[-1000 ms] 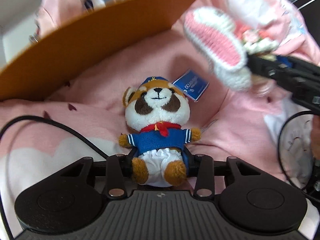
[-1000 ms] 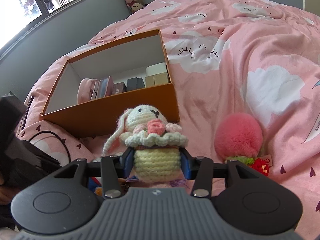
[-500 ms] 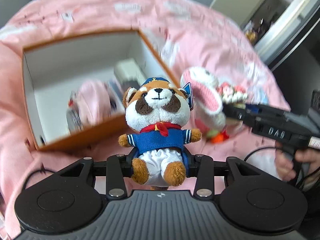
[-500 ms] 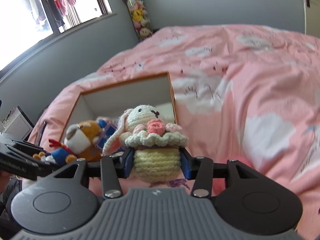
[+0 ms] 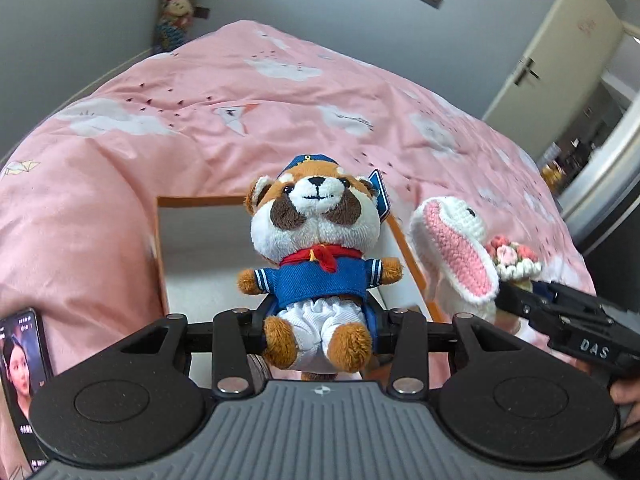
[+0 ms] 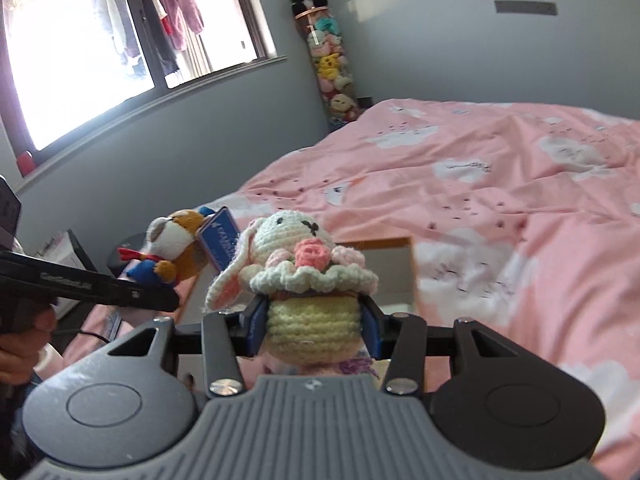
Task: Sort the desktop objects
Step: 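Carry the bunny and raccoon plush with both grippers toward the orange box, then lower the raccoon plush and bunny into the orange box with both grippers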
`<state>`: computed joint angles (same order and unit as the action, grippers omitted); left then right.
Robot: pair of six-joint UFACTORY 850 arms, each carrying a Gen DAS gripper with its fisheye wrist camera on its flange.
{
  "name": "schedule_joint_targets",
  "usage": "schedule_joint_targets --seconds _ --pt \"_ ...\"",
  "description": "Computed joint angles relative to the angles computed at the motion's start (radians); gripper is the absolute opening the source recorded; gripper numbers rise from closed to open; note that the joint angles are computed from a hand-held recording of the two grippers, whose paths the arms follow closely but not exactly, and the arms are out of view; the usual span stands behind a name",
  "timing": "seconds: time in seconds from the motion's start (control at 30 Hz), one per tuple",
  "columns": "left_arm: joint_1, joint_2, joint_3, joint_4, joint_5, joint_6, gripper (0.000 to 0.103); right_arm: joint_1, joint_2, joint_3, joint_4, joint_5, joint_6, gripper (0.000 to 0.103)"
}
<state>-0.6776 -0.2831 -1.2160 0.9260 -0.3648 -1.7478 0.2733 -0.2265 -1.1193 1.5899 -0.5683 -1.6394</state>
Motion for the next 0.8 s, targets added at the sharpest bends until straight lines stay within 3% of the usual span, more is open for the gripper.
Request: schedule_joint_targets --seconds 0.33,0.6,0.8 --pt "0.109 -0.114 -0.05 -0.313 0.086 0.259 0.047 0.078 -0.227 -0.236 -0.282 0.059 0.286 0.05" --pt "0.147 -0.218 -0.135 -0.657 0.056 0.625 0.047 0.118 -0.354 -0.361 -0.506 0.111 0.507 0.05" --pt "0.158 -0.276 -0.184 -0.794 0.024 0.781 0.047 0.124 -0.408 -0.407 -0.577 0.105 0.583 0.05"
